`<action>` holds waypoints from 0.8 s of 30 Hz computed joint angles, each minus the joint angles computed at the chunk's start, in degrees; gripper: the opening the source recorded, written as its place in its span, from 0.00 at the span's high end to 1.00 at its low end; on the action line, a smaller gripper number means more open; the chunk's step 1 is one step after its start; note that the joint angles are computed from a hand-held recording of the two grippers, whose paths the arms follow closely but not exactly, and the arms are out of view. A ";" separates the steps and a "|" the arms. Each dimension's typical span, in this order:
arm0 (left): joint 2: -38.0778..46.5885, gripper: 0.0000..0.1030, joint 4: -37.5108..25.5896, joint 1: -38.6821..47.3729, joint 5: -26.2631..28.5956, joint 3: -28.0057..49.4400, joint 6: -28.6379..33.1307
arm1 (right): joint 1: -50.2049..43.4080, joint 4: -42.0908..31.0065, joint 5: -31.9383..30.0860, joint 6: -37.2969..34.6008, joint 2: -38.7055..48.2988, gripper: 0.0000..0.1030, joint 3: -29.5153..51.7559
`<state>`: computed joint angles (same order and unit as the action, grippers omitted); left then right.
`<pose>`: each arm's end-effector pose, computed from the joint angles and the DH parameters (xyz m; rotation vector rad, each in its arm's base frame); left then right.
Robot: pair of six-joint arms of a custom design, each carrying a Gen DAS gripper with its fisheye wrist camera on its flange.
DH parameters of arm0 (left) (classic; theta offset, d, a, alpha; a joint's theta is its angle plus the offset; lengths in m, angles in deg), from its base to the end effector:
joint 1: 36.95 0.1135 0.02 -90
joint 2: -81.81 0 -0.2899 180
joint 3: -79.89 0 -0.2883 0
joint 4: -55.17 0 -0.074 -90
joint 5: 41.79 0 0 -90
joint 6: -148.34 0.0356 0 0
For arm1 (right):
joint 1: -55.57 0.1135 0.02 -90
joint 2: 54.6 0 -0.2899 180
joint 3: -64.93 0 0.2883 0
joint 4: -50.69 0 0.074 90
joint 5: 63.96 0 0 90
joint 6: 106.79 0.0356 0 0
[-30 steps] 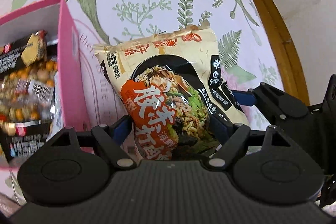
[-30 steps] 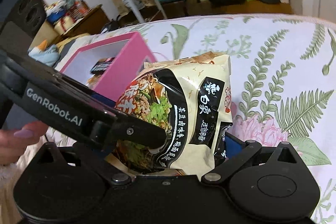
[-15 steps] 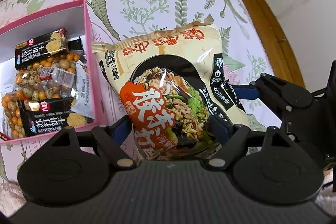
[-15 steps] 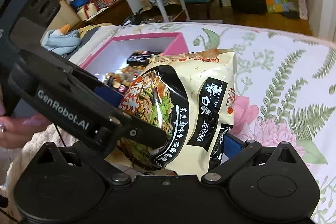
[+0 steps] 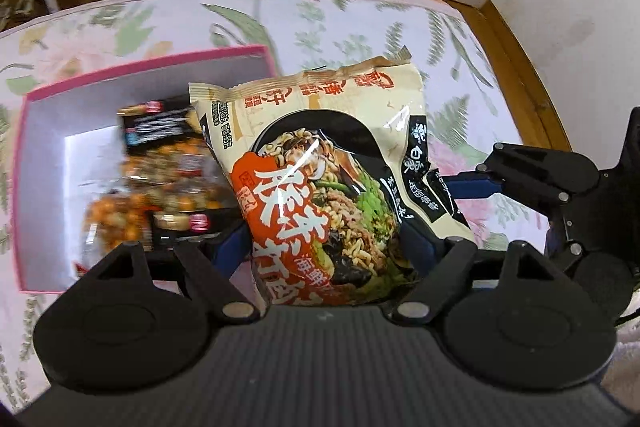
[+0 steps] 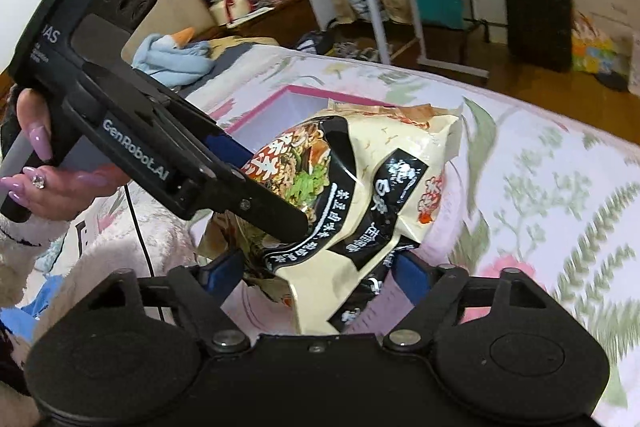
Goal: Organize snacks
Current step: 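Carry the noodle packet over the pink box and drop it in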
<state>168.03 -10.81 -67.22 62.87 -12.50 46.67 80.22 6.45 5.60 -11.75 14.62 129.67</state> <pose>0.2853 -0.1770 0.3118 0.5261 2.7163 -0.5553 0.2451 0.1262 0.2813 -0.5820 2.3893 0.6644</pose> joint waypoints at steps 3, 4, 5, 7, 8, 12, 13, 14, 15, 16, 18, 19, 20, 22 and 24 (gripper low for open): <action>-1.19 0.22 -0.20 3.75 -0.62 -0.69 1.20 | 1.89 2.33 0.19 0.90 4.84 0.21 3.25; -1.13 0.22 -0.40 5.01 -0.88 -0.54 1.35 | 2.49 3.22 0.12 1.26 6.56 0.21 4.28; -1.04 0.22 -0.32 6.11 -1.23 -0.58 1.56 | 3.18 3.96 0.14 1.48 8.48 0.21 5.58; -0.76 0.22 0.32 8.59 -1.84 -1.02 2.72 | 4.28 5.29 0.19 1.90 12.90 0.21 8.53; -0.42 0.22 0.48 9.95 -1.96 -1.12 3.39 | 4.88 5.76 0.24 2.19 14.94 0.21 10.01; 2.46 0.21 1.77 15.37 -2.21 -1.34 6.03 | 6.52 7.50 -0.39 3.94 24.05 0.21 16.33; 3.33 0.21 2.12 16.34 -2.40 -1.30 6.62 | 6.97 7.80 -0.32 4.12 26.04 0.21 17.78; 4.32 0.21 2.65 17.38 -2.60 -1.24 7.16 | 7.37 8.10 -0.17 4.36 28.04 0.21 19.18; 5.35 0.21 3.11 18.20 -2.97 -1.11 7.18 | 7.71 8.47 -0.18 4.64 29.97 0.21 20.51; 6.32 0.21 3.54 18.98 -3.23 -0.88 7.50 | 8.04 8.78 -0.18 4.84 31.80 0.21 21.85; 7.91 0.21 4.89 20.37 -3.75 -0.83 8.27 | 8.88 9.14 0.22 5.82 35.22 0.21 24.72; 8.82 0.21 5.26 21.07 -3.89 -0.61 8.82 | 8.97 9.20 0.19 6.09 36.54 0.21 25.69; 9.82 0.21 5.65 21.41 -4.06 -0.37 9.15 | 9.18 8.85 0.16 6.39 37.83 0.21 26.82; 11.19 0.21 6.52 22.01 -4.25 -0.54 9.62 | 9.71 7.88 0.64 6.91 39.78 0.21 28.53; 11.92 0.21 7.58 21.90 -4.92 -1.26 9.33 | 10.62 6.37 1.92 7.01 40.99 0.20 29.71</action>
<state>179.95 -3.23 -45.32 57.95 -13.76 55.99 90.84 12.82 7.52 -4.75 55.61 159.38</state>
